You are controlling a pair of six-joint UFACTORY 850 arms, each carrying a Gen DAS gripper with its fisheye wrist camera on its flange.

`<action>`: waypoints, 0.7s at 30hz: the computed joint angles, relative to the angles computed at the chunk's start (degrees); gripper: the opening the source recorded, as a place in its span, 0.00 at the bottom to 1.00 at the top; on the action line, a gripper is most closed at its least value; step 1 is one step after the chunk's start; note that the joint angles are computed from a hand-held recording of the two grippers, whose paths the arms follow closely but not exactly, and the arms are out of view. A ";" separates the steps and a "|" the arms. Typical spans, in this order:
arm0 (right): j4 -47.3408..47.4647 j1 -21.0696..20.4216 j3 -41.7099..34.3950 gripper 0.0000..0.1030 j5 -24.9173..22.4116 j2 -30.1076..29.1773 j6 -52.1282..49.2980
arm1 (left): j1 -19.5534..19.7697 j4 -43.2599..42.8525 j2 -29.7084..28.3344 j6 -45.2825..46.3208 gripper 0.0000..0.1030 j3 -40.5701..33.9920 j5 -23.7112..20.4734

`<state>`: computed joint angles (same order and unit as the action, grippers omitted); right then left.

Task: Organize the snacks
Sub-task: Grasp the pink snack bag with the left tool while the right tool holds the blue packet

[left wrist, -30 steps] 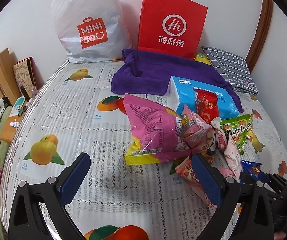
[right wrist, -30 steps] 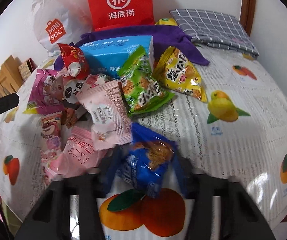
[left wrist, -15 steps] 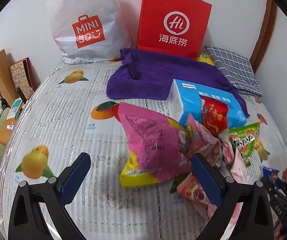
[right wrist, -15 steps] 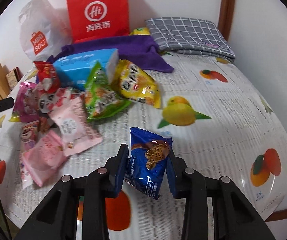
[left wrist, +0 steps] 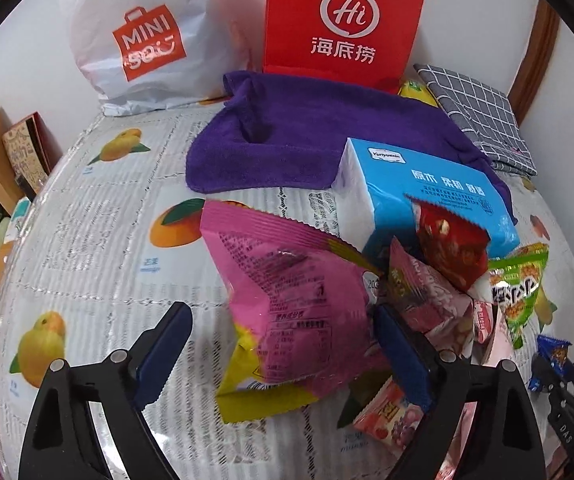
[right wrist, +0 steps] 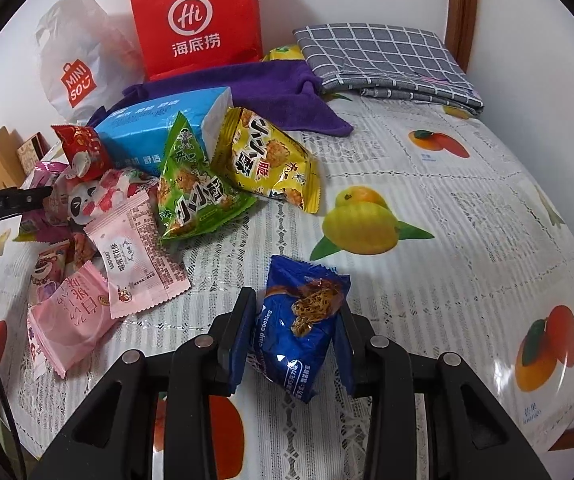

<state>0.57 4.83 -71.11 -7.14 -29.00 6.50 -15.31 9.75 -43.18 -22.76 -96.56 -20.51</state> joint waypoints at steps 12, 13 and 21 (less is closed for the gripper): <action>10.09 -0.48 1.37 0.34 0.06 2.62 -9.40 | 1.18 -12.83 5.42 11.24 0.46 6.00 2.13; 7.64 -0.44 1.43 0.34 0.08 2.88 -6.64 | 1.18 -12.51 6.27 10.85 0.46 6.98 2.40; 4.47 -0.48 2.06 0.34 -0.77 4.59 -1.39 | 1.16 -16.53 11.35 15.00 0.43 13.20 5.19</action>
<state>5.05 4.35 -69.06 -7.91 -24.41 5.12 -14.15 -6.77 -31.83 -7.76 -83.36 -15.32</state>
